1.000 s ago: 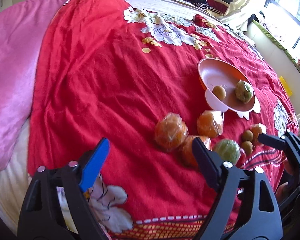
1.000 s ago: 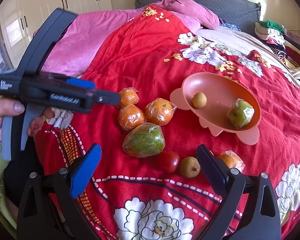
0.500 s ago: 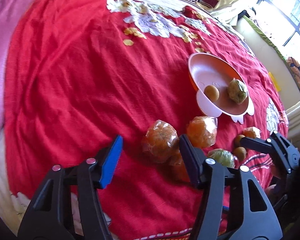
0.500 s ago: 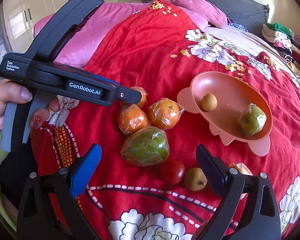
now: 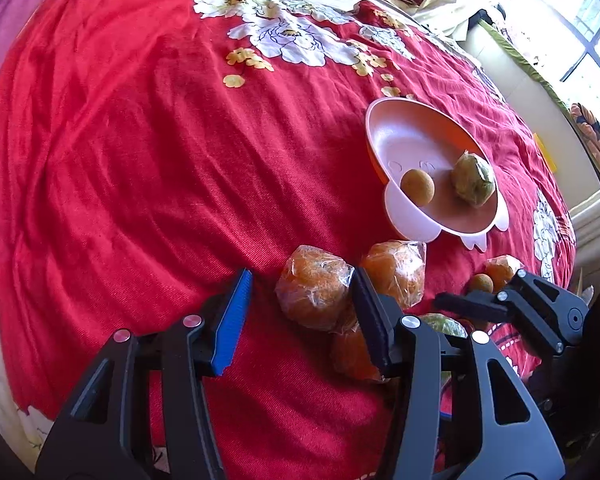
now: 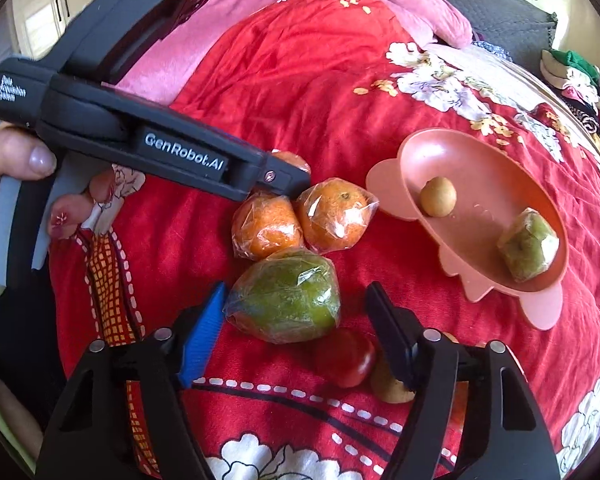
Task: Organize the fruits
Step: 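Close the left gripper on a wrapped mandarin while the right grasps another green wrapped fruit, then carry the mandarin in the left gripper over the bowl while the right carries the green fruit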
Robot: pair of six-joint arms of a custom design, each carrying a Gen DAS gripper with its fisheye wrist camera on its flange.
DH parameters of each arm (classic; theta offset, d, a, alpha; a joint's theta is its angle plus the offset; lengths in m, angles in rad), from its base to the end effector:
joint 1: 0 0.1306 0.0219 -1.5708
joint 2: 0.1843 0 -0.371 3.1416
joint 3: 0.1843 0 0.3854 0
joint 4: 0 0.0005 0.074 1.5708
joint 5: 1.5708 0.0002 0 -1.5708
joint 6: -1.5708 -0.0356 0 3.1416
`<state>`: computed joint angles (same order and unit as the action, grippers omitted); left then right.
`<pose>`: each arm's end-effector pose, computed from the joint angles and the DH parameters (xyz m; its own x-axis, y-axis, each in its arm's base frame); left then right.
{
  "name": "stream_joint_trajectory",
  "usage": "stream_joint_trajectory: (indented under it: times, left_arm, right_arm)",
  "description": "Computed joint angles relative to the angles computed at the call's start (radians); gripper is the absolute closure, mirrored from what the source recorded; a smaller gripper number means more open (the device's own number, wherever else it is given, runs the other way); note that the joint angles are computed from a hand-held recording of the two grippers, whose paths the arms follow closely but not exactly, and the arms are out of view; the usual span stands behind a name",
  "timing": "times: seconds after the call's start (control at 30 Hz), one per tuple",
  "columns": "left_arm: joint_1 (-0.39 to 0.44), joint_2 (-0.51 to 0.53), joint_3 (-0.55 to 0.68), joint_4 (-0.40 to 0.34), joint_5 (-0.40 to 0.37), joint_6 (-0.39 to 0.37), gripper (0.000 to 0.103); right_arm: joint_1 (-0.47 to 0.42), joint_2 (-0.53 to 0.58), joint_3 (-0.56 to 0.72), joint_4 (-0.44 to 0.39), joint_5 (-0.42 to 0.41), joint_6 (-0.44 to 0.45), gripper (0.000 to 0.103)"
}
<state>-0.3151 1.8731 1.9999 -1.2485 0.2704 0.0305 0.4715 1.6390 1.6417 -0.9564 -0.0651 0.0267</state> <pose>0.5907 -0.2031 0.4096 -0.8686 0.2522 -0.4266 0.3826 0.8884 -0.2538 0.5009 0.2574 0.4014 -0.7133 -0.3936 -0.5799 -0.5060 0.8617 0.0376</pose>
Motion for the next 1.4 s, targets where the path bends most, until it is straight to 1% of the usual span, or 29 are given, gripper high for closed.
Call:
stream_joint_trajectory:
  times: [0.13,0.17,0.2,0.23,0.37,0.43,0.47,0.73,0.9,1.13,1.4]
  left_arm:
    - [-0.005,0.011,0.012,-0.006,-0.006,-0.001,0.06]
    - [-0.006,0.015,0.016,-0.009,-0.013,-0.002,0.06]
    - [-0.007,0.016,0.016,-0.009,-0.016,-0.003,0.06]
    - [-0.008,0.02,0.019,-0.01,-0.021,-0.001,0.061]
    - [-0.011,0.023,0.022,-0.008,-0.037,-0.003,0.066]
    - [-0.011,0.021,0.02,-0.008,-0.037,-0.007,0.071]
    - [-0.01,0.019,0.02,-0.009,-0.036,-0.007,0.071]
    - [-0.013,-0.007,0.013,-0.002,-0.037,0.0,0.072]
    - [-0.016,-0.02,0.027,0.001,-0.039,0.006,0.072]
    - [-0.033,-0.013,0.075,-0.013,-0.048,0.005,0.072]
    - [-0.058,0.028,0.17,-0.047,-0.064,-0.001,0.072]
  right_arm:
    - [0.003,0.004,-0.007,0.019,0.007,0.014,0.041]
    - [0.003,0.002,-0.01,0.025,0.002,0.016,0.045]
    - [0.002,0.001,-0.013,0.03,-0.007,0.017,0.051]
    - [0.002,-0.002,-0.016,0.034,-0.012,0.017,0.051]
    - [-0.004,-0.007,-0.016,0.031,-0.031,-0.001,0.051]
    - [-0.007,-0.013,-0.018,0.033,-0.037,-0.008,0.051]
    - [-0.009,-0.016,-0.02,0.035,-0.042,-0.016,0.051]
    - [-0.027,-0.065,-0.045,0.065,-0.085,-0.071,0.051]
    - [-0.046,-0.1,-0.062,0.087,-0.088,-0.099,0.051]
    - [-0.07,-0.129,-0.074,0.104,-0.084,-0.113,0.051]
    - [-0.099,-0.146,-0.078,0.123,-0.084,-0.133,0.051]
